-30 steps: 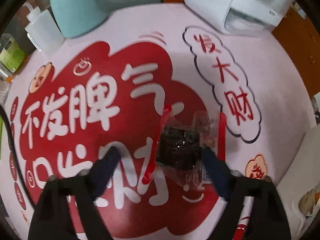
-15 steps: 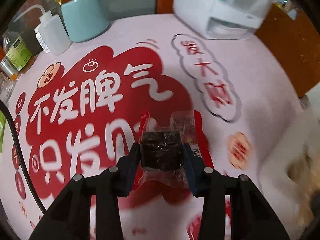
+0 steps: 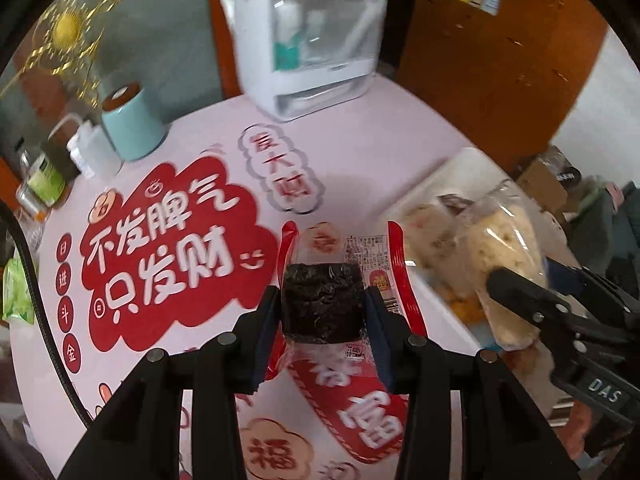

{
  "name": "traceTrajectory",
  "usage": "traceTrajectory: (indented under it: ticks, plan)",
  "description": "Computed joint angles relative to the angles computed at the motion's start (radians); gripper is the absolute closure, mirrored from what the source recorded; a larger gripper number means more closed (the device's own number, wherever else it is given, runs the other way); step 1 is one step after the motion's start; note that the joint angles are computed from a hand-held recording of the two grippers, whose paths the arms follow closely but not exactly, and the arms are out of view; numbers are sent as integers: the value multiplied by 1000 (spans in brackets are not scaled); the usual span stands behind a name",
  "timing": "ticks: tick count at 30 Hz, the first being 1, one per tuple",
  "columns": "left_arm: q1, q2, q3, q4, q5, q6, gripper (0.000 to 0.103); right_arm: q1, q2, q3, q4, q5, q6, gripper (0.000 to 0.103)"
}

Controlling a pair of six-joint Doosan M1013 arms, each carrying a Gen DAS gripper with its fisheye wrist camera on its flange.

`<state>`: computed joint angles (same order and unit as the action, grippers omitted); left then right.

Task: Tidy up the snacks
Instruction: 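Carry the puffed-snack bag and jerky packet over the white bin, then open both grippers to drop the two bags into the bin, withdraw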

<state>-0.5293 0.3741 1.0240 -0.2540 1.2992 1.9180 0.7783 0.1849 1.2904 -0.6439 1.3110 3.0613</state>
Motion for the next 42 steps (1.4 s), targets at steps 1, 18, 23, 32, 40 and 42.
traceTrajectory:
  ticks: [1,18,23,32,40,42]
  plan:
    - [-7,-8,2,-6,1,2,62,8,-10,5,-18,18,11,44]
    - [-183,-23,-12,81,-78,-122,28,-7,-145,131,-21,142,117,38]
    - [-196,-28,27,74,-36,-101,10,20,-177,180,-49,113,173,23]
    - [-188,-78,100,51,-52,-114,10,51,-181,186,-52,115,193,23]
    - [-166,-147,168,50,-92,-106,10,89,-146,140,-62,104,154,23]
    - [-155,-165,186,47,-98,-111,10,97,-138,129,-60,97,145,23]
